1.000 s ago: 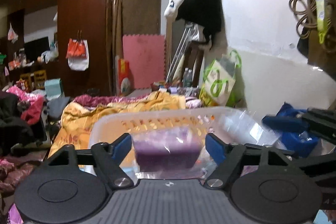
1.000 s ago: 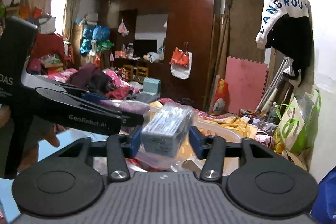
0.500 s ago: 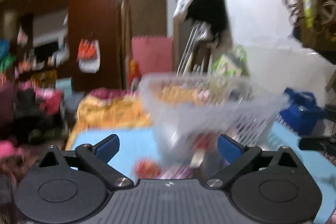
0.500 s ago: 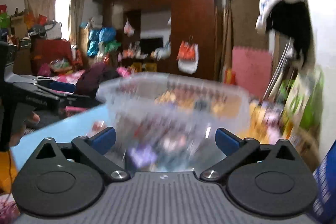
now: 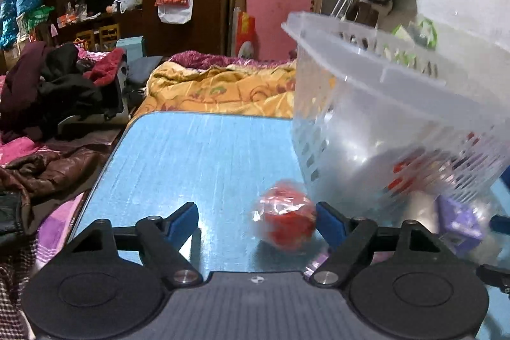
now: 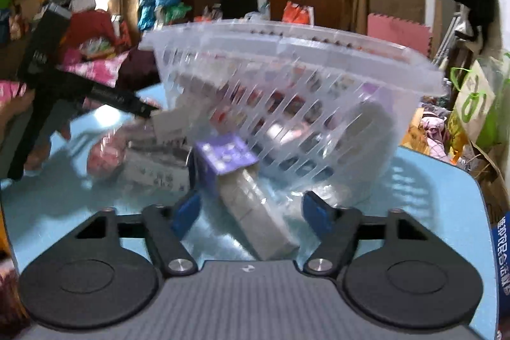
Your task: Organize objects
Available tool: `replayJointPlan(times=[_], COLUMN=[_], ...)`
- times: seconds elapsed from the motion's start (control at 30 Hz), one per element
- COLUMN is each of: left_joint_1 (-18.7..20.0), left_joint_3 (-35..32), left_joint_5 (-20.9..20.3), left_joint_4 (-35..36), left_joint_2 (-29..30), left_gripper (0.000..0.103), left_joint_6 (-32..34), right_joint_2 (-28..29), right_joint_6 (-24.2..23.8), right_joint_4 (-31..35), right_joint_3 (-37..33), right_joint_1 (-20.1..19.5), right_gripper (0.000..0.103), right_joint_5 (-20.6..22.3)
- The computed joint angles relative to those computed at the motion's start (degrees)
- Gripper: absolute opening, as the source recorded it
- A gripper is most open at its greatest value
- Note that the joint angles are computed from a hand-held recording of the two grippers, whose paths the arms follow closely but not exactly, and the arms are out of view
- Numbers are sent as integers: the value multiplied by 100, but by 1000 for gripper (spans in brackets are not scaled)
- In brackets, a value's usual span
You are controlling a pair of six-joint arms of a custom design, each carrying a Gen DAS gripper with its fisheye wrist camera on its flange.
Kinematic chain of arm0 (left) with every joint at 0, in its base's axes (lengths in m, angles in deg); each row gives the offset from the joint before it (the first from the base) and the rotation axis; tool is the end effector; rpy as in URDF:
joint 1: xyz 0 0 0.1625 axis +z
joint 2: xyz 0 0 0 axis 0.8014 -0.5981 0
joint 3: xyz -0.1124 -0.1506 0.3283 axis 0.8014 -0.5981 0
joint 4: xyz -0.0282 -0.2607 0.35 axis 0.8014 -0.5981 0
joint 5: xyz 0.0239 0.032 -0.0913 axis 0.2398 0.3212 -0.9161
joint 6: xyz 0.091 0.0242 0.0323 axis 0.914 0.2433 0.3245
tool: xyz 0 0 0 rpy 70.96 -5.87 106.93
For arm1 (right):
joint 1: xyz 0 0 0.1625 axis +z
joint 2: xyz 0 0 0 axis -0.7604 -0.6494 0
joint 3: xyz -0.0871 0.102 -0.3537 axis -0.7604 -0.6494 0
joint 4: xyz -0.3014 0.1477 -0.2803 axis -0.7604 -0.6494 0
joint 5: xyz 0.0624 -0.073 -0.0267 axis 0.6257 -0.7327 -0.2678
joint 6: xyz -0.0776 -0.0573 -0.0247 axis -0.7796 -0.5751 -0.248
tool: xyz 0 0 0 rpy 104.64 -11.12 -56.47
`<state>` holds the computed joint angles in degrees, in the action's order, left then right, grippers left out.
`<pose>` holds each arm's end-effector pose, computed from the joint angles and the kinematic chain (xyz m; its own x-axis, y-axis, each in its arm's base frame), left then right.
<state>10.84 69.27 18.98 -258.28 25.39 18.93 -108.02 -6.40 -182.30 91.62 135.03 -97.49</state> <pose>-0.1338 -0.7675 0.1646 -0.7246 -0.1997 -0.6596 0.4231 0.6266 -0.6545 0.0827 -0.8164 0.1920 -0.4185 -0.7671 0.4862 -0.9042 0.3016 -0.3025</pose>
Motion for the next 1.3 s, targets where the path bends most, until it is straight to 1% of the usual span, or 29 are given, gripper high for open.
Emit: replayJointPlan(times=[0.07,0.1,0.13,0.17,0.2,0.23,0.27,0.3,0.33,0.43,0.53,0.63,0.67,0.77,0.87,0.97,1.03,1.07,1.1,1.17,1.27,1.3], left_joint_1=[-23,-18,-24,-35,-44,-53,-61,-87,-107,-82,-95,-146,-189,-318,-505,-712,-824,-851,-852,-829,-741,-701], left_joint_3=[-103,-126,-157,-158,-151,-165,-191,-220,-196,95,363,724,881,1228,1521,1614,1445,1295,1052,504,-586,-964], left_joint_5=[140,133,138,146,152,188,231,351,418,77,-70,-258,-361,-619,-856,-1041,-1147,-1216,-1320,-1410,-1302,-1243], left_joint_4=[32,17,26,10,-47,-128,-208,-372,-480,-574,-818,-1380,-1643,-2196,-2542,-2719,-2658,-2540,-2263,-1563,-706,-467], left_joint_2=[100,120,144,154,174,215,254,312,321,114,-5,-162,-230,-401,-557,-623,-579,-538,-477,-302,214,411], left_gripper=[84,83,83,83,82,77,60,47,47,47,47,47,47,47,47,47,47,47,47,47,47,47], left_joint_6=[16,2,-11,-2,63,167,272,433,486,369,403,568,657,873,1087,1334,1459,1471,1388,1139,857,770], right_joint_2=[-58,-75,-98,-131,-188,-249,-325,-411,-493,-689,-902,-1155,-1202,-1233,-1251,-1268,-1136,-1039,-905,-547,107,292], right_joint_6=[-174,-202,-273,-352,-382,-394,-403,-405,-420,-510,-480,-351,-271,-60,25,214,369,419,470,566,733,743], right_joint_4=[-109,-77,-274,-394,-397,-346,-279,-282,-361,-418,-468,-581,-528,-631,-652,-689,-758,-812,-856,-822,-569,-467], right_joint_3=[128,153,256,339,409,464,529,622,739,986,1185,1405,1386,1348,1328,1255,1014,867,676,146,-816,-1089], right_joint_1=[6,9,7,7,-14,-37,-65,-99,-135,-223,-335,-463,-489,-471,-424,-335,-172,-73,33,248,495,542], right_gripper=[63,47,41,39,36,34,33,33,32,32,31,31,31,31,30,30,29,29,29,29,27,24], right_joint_5=[-75,-132,-158,-206,-163,-108,-46,26,106,220,407,743,879,1112,1391,1751,1841,1784,1700,1431,910,768])
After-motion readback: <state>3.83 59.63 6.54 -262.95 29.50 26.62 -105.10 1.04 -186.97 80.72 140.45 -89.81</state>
